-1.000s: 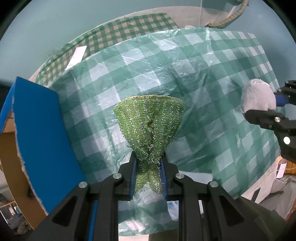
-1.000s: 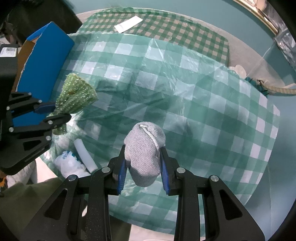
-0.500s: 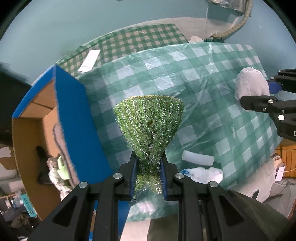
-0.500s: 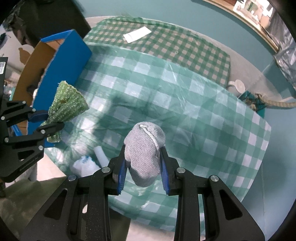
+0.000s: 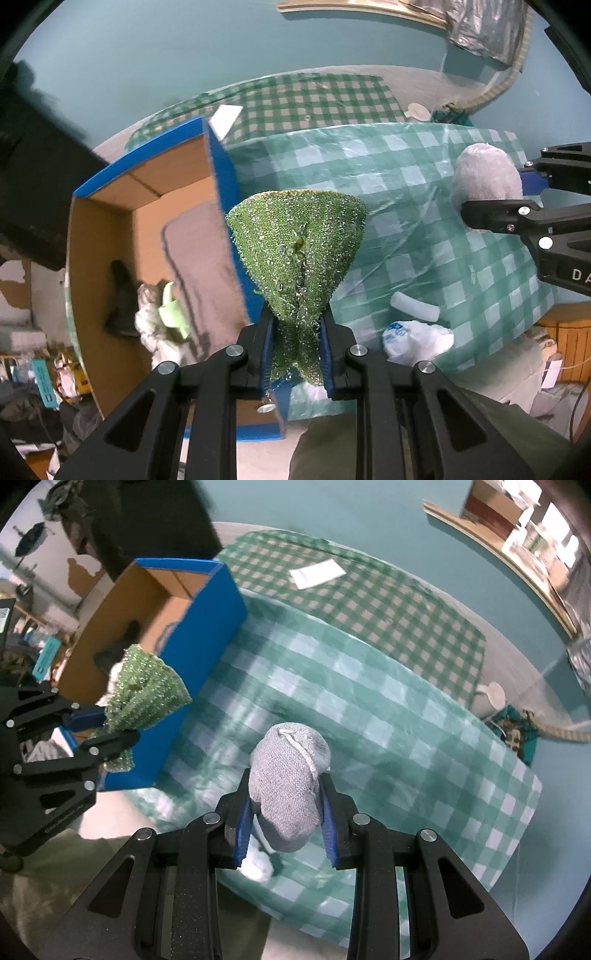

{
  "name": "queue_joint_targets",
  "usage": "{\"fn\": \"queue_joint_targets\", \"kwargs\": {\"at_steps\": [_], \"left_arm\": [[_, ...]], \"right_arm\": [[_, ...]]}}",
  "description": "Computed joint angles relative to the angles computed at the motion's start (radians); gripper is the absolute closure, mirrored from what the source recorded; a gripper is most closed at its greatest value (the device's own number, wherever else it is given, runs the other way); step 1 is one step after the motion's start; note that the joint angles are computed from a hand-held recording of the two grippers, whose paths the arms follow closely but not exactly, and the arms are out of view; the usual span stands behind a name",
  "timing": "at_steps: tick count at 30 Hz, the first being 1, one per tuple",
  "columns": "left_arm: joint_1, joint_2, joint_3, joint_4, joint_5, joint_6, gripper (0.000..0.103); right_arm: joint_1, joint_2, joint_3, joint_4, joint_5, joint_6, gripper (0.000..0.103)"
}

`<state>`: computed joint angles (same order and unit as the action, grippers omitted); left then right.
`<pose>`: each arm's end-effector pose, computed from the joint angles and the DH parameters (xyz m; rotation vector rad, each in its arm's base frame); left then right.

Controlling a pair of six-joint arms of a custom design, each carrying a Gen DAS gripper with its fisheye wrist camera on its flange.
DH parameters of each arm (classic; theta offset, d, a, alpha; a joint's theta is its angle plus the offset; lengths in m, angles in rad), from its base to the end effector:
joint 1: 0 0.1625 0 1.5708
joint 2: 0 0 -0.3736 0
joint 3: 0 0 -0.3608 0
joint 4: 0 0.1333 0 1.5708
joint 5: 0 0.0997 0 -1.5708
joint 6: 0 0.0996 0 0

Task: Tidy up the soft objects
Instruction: 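Carry the scrubber and grey sock over the cardboard box with both grippers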

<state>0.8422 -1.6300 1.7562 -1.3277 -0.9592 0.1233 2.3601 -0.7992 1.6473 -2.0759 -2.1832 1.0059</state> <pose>-0.1238 -0.4248 0.3780 1.1421 2.1680 0.2060 0.4551 -0.3444 0.0494 -0.1330 -2.4787 0.3450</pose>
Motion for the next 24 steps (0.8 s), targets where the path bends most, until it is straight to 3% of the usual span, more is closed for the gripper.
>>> {"fn": "queue_joint_targets", "kwargs": {"at_steps": [24], "left_arm": [[0.168,0.061,-0.232,0.050,0.070,-0.050,0.082]], "right_arm": [[-0.019,0.311,-0.460,0.032,0.042,-0.317,0.072]]}}
